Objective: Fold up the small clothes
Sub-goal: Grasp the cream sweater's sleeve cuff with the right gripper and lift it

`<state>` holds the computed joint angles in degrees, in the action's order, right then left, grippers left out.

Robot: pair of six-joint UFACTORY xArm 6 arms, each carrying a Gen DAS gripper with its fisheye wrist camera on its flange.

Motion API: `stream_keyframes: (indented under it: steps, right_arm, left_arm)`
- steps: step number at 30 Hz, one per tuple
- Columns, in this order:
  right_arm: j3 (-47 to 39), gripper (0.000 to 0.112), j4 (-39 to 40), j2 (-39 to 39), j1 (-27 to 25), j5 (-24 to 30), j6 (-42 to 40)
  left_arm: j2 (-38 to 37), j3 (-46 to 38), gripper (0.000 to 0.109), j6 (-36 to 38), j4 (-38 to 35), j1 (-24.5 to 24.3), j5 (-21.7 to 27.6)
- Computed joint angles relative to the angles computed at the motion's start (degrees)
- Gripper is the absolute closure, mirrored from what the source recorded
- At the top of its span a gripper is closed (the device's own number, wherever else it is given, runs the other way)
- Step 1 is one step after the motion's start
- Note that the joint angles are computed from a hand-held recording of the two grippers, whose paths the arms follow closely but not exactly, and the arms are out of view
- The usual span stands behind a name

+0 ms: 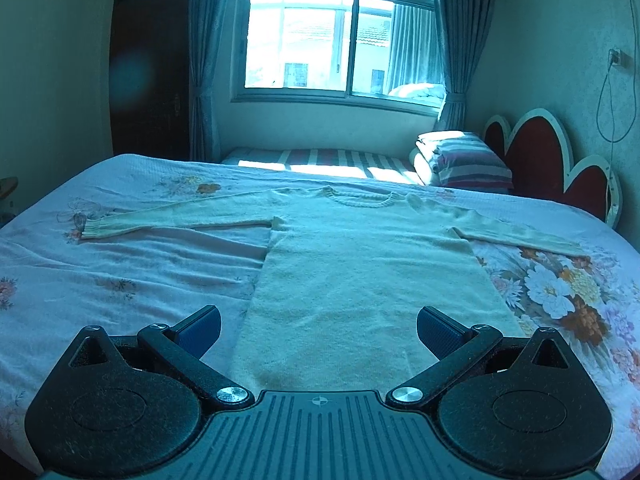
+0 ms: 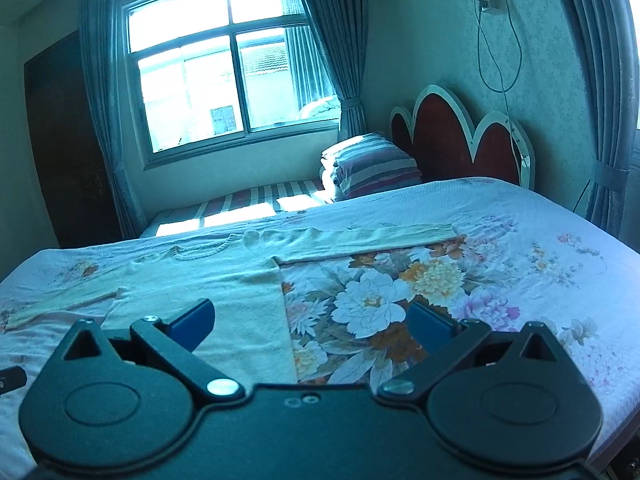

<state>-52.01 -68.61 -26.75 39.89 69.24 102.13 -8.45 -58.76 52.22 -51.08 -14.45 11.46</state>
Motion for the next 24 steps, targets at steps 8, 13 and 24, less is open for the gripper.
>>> stream_keyframes:
  steps: [8,13,24]
  right_arm:
    - [3.8,0.012,-6.2,0.7,-29.6,-27.7,2.4]
    - [0.9,0.014,-7.4,8.1,-48.4,-45.7,6.7]
    - [-10.7,0.054,-4.6,31.0,-67.1,-63.7,14.7]
  left_arm:
    - [16.1,-14.8,0.006,-36.0,32.6,-1.3,-2.1]
    - [23.9,-25.5,0.006,-58.1,52.7,-1.3,3.2]
    - [35.7,-42.8,0.006,-78.4,73.4,-1.2,16.6]
